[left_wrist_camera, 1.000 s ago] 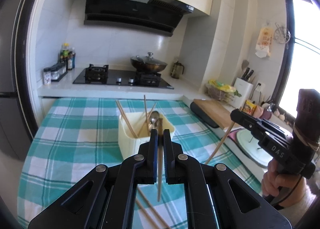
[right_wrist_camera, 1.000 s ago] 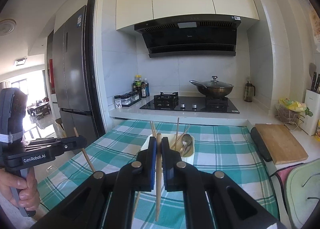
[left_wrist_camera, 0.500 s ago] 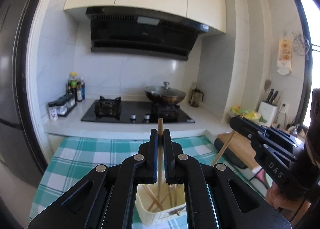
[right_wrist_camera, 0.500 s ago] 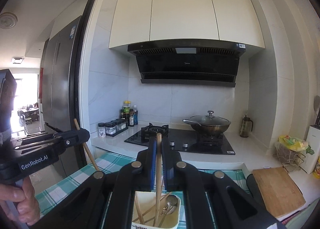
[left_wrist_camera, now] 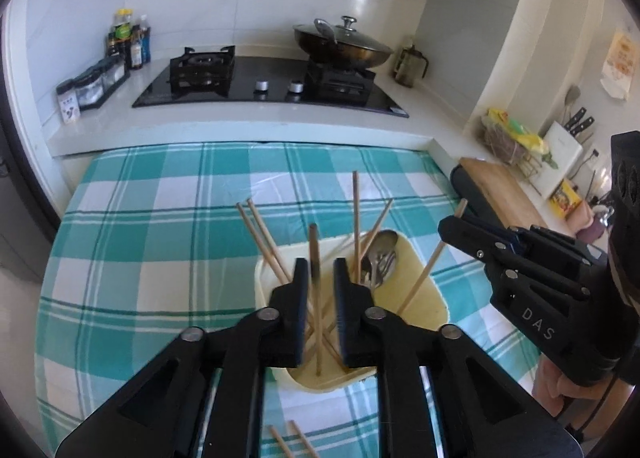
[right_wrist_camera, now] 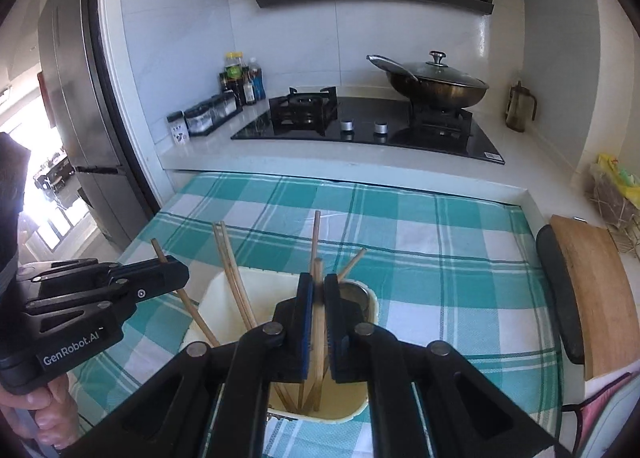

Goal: Organize utensils
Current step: 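Lower both chopsticks into the cream box and open both tools, then move both open tools back over the last chopsticks on the cloth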

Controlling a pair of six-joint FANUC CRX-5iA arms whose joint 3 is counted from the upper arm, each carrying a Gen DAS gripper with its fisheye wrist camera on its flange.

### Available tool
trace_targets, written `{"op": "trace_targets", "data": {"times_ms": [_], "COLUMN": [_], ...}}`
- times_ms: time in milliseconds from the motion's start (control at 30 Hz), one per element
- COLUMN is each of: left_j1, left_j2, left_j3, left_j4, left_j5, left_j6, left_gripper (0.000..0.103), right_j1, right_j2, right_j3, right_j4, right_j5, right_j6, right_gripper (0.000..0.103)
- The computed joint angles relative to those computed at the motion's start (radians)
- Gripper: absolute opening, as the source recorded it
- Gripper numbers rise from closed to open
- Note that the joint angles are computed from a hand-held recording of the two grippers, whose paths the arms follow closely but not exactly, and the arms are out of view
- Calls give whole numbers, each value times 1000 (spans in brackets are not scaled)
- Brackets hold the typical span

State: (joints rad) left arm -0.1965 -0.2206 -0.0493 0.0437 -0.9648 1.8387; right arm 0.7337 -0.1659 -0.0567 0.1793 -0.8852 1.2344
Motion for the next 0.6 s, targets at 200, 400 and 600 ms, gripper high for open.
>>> {"op": "trace_targets", "data": {"times_ms": [200, 400, 600], "left_j1": [-88, -208, -407], "left_j2": [-137, -322, -384], "left_j3": [26, -138, -342], "left_j4": [-220, -325, -401], "left_j5": [-61, -182, -277], "left_j6": [120, 231, 635], "left_gripper": [101, 102, 102], "right_j1": [68, 155, 411], "right_j2": [-173, -405, -669], "right_j3": [-156, -342, -696], "right_j4": [181, 228, 310], "right_j5": [144, 84, -167], "right_j6": [-172, -237, -548], "right_gripper": [59, 67, 66]}}
